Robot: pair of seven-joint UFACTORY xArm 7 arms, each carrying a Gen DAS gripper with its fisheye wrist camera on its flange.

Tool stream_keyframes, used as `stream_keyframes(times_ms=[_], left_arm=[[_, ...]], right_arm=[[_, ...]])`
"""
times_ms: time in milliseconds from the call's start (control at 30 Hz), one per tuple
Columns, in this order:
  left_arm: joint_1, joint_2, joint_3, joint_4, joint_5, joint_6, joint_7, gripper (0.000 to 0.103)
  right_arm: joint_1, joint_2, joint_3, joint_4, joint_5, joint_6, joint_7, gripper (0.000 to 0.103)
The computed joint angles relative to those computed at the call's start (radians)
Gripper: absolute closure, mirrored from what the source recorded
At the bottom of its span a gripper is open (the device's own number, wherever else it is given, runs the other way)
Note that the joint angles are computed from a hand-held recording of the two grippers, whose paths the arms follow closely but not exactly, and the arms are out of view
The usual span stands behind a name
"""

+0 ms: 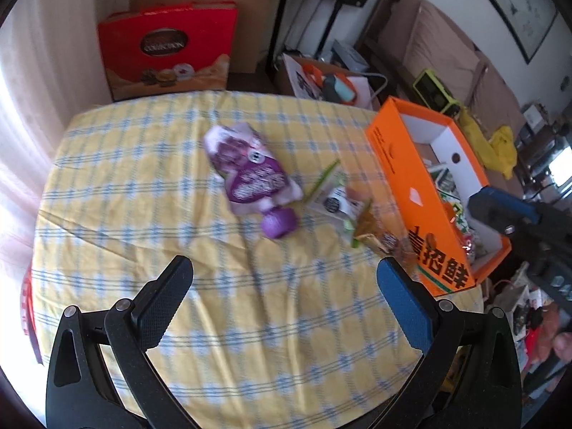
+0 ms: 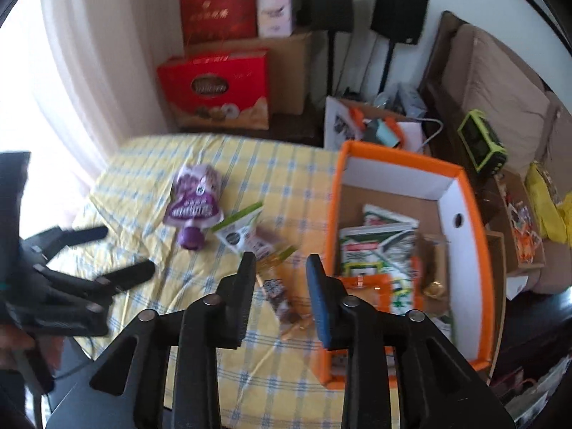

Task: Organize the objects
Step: 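Lower the left tool onto the brown wrapped candy and close it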

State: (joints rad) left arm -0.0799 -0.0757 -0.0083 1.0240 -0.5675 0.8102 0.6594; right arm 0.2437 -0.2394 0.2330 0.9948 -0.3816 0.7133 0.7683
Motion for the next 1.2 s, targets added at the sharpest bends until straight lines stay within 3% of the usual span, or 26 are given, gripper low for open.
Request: stream_keyframes(times_ms=[333,500,667,800,1033,1200], left_arm=[[-0.057,0.024,-0.048,0.005,0.061,0.0,-0.15,0.003],[-0.07,0.071,-0.06,0.049,0.02,0.053,-0.207,0.012],[-0.082,0.109,-0.079,0.081,0.03,0.069,-0.286,0.028],[-0.099,0.13,-0.093,0.087,0.104,0.027,-0.387,0.034],[-0.124,0.16,-0.111,0.092,0.173,-0.019,-0.468,0.034],[-0.138,0.165,-0.117,0.066,0.227,-0.08,-0.531,0.04]], right_arm=[[-0.038,-0.166,-0.021,-0.128,0.085,-0.04,-0.007,0.068],[-0.063,-0.227,-0.022,-0.183,0.122,-0.059,-0.019,0.067],[-0.085,-0.277,-0.027,-0.235,0.156,-0.073,-0.029,0.066],[-0.099,-0.31,-0.03,-0.266,0.179,-0.085,-0.035,0.065],[-0.123,-0.337,-0.03,-0.298,0.197,-0.101,-0.042,0.064],[-0.129,-0.349,-0.029,-0.314,0.208,-0.111,-0.047,0.064]])
